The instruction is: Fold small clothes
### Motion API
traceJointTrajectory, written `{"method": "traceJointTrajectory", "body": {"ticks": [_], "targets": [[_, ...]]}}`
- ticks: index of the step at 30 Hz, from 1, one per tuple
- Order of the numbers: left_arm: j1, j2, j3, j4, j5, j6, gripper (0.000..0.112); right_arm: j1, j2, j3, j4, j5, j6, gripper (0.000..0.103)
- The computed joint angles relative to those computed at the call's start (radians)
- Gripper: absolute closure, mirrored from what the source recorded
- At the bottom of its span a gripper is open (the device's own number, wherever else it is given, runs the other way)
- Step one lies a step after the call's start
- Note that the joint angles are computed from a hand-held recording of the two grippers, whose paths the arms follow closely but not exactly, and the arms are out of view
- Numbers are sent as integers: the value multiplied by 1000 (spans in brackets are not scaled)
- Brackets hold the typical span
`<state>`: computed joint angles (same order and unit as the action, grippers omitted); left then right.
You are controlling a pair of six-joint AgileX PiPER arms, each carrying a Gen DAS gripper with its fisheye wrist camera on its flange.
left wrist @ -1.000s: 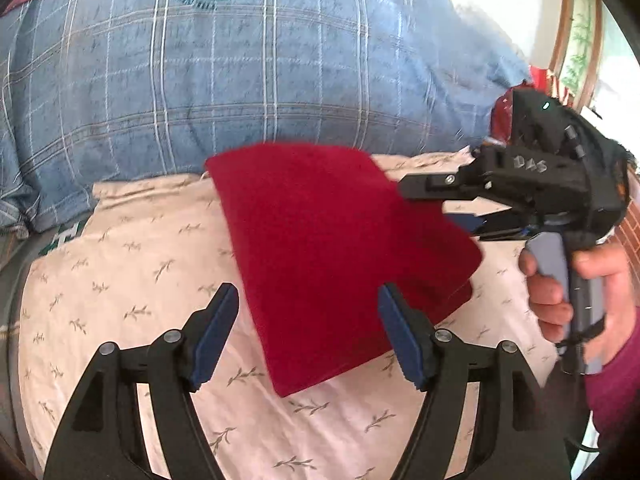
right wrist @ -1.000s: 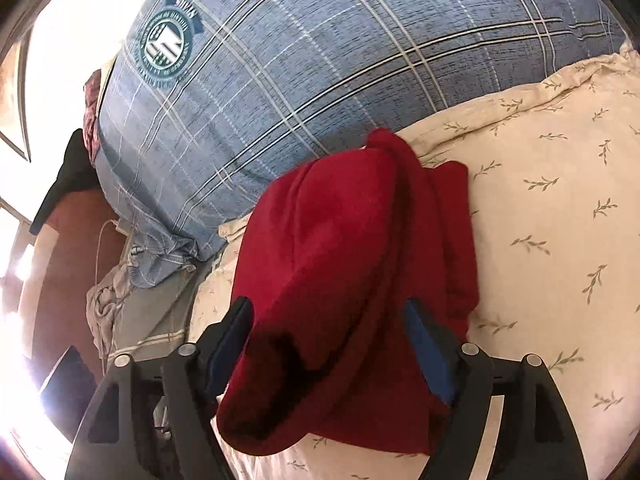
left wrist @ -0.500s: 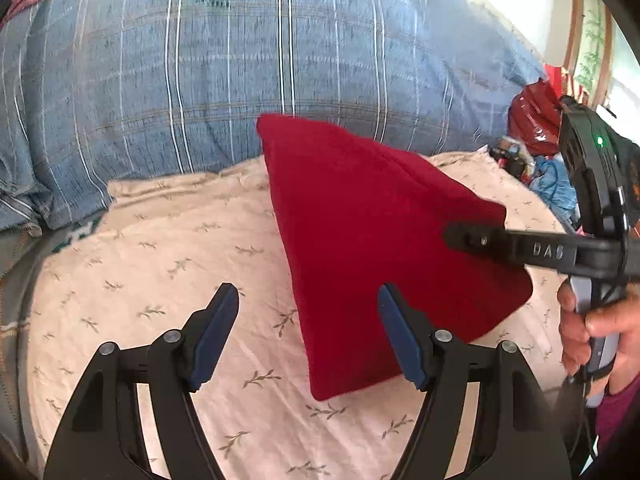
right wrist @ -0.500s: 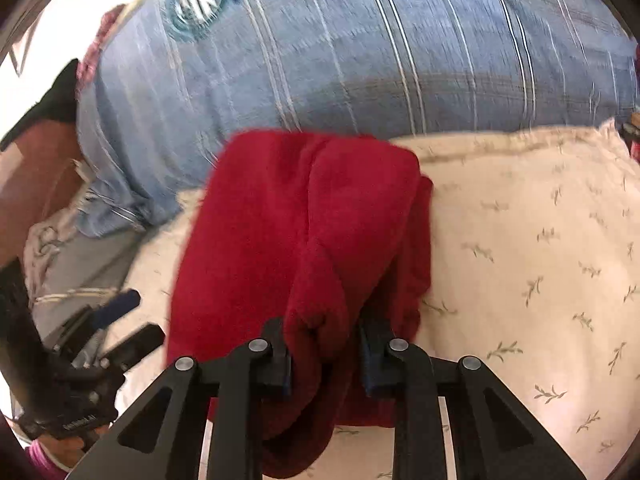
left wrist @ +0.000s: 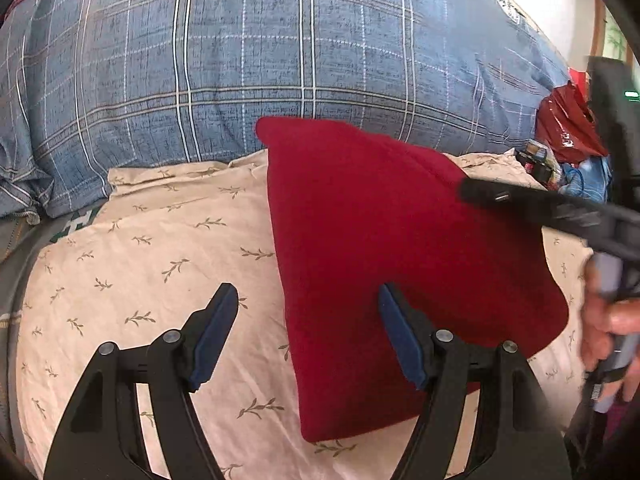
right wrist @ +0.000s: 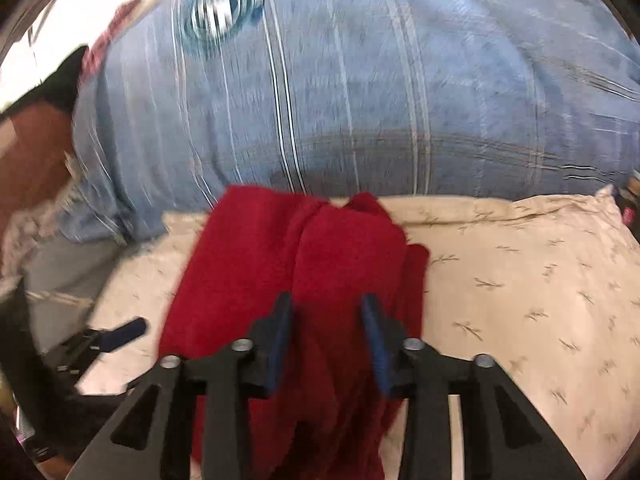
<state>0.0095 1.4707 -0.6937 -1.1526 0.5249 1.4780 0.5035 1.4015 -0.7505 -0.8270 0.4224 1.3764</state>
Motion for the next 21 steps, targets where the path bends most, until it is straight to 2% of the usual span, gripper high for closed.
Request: {"method": "traceJointTrajectory", "body": {"ticks": [2,4,5,7,10,11,14,17,20,21], "targets": [[-7,13,0,-17,-9,14,35,-18,101,-54,-40,37,3,71],[-13,16,1,-33,-16,24,34,-67,151,-69,-78,-2,23,70],[-18,18,0,-33,-22,18,33,-69,171,-76,-131,7,70,70],[-24,18,-3,-21,-25,-2,33,-77,196,-102,-122,30,64,70],[-32,11,0,-1,-37,-18,33,-53,158,-107,-56,61,-1,69],[-33,9,3,-1,-41,-13,33,-41,126,-99,-25,73,-23,65],[-26,14,4,-11,-35,-7,33,35,2,-55,-21,124,12,66],[-28,11,10,-21,-41,-3,33,134,-69,-22,-45,189,64,66],[-34,5,16,-19,-48,-7,33,174,-44,-2,-16,220,55,66],[-35,7,15,-14,-46,-12,33,177,-13,5,-26,238,73,63]]}}
